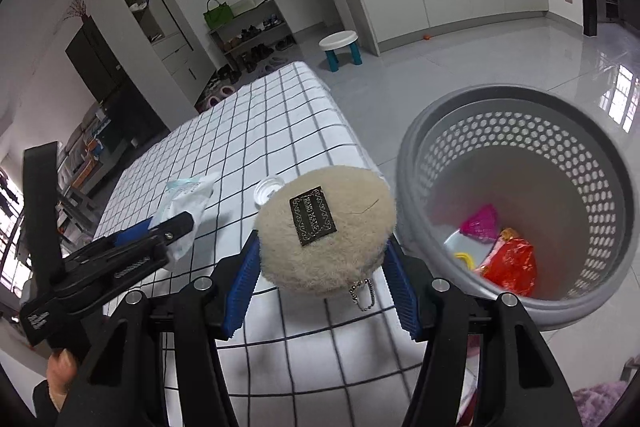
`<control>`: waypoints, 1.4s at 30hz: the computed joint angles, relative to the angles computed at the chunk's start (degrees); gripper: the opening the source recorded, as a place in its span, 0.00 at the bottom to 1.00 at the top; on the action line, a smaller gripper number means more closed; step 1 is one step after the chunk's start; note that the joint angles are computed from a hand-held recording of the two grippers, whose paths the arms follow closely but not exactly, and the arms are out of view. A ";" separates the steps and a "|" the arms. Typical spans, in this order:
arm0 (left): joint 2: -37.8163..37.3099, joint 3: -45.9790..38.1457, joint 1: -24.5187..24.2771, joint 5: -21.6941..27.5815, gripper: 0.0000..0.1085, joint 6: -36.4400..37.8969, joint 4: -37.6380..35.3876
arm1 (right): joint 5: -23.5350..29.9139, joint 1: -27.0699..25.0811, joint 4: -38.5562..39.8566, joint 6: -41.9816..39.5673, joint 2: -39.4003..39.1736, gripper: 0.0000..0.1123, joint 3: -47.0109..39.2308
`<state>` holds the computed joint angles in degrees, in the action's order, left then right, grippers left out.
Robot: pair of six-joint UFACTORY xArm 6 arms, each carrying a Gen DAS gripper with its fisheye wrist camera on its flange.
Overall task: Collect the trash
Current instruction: 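Grasp the white-blue snack wrapper with the left gripper while the right holds the pouch, then carry pouch and wrapper over the grey basket and open both grippers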
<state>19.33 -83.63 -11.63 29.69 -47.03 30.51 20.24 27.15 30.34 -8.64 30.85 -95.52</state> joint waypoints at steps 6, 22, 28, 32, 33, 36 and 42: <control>0.60 -2.76 -2.46 -0.38 0.49 1.82 -1.01 | -1.73 -2.46 -2.73 2.18 -3.08 0.51 3.71; 13.45 -21.88 -9.14 1.73 0.49 13.72 -9.69 | -3.22 -9.20 -3.70 1.06 -2.71 0.51 3.15; 20.59 -32.11 -10.32 4.65 0.49 18.08 -13.29 | -2.05 -10.58 -3.18 1.27 0.17 0.51 -0.01; 24.99 -38.49 -10.89 7.30 0.49 20.28 -14.45 | -0.58 -11.48 -1.65 0.65 1.93 0.51 -1.99; 26.11 -40.03 -11.12 7.91 0.49 20.61 -14.52 | -0.60 -11.50 -1.96 1.03 2.01 0.51 -1.99; 29.19 -44.60 -11.33 9.63 0.49 22.30 -15.60 | -0.02 -11.98 -2.58 1.90 2.93 0.51 -2.93; 35.44 -54.46 -11.88 13.72 0.49 25.23 -17.86 | 0.56 -12.65 -4.44 4.84 3.77 0.51 -3.46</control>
